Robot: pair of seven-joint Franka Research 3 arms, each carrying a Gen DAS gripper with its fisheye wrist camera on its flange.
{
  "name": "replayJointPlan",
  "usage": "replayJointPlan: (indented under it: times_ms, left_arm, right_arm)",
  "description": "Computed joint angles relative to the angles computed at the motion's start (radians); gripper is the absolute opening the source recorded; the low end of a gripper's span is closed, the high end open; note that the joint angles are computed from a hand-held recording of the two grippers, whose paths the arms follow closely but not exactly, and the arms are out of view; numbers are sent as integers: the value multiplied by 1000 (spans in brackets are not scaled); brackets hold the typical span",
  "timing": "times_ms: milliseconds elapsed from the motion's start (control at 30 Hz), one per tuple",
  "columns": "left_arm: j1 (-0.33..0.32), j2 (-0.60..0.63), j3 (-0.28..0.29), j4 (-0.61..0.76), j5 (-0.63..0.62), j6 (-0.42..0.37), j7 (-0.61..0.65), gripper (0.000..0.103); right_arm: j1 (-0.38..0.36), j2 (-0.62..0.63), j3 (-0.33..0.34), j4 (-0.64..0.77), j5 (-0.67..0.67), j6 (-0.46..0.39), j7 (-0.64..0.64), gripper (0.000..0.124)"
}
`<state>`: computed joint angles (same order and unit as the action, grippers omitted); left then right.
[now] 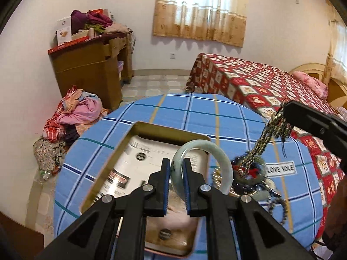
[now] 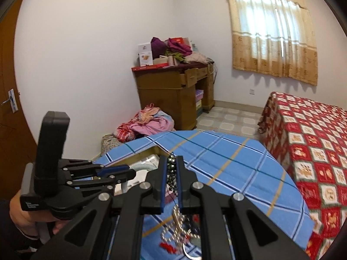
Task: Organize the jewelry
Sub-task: 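Carry the bangle and chain into the pink tin and open both tools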
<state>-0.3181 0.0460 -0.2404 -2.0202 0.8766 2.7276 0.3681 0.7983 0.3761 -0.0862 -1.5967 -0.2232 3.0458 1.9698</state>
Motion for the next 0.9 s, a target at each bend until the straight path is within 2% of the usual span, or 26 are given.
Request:
replayJointPlan:
  times_ms: [100,333,600,900]
  left_arm:
    - [13,9,12,12,-6,-6,3,10]
    - [36,42,33,50,-38,-28,51,10]
    - [36,106,51,105,-99,-46,122,10]
    - [25,160,64,147,-154,-74,177,11]
  right_arm:
    - [-45,55,61,88,49,-38,-63,10]
    - [-63,165,105,251,121,-115,-158,10]
    - [-55,263,98,380,154,-222,-193,10]
    - [-56,343,90,462,166,-319,-169,10]
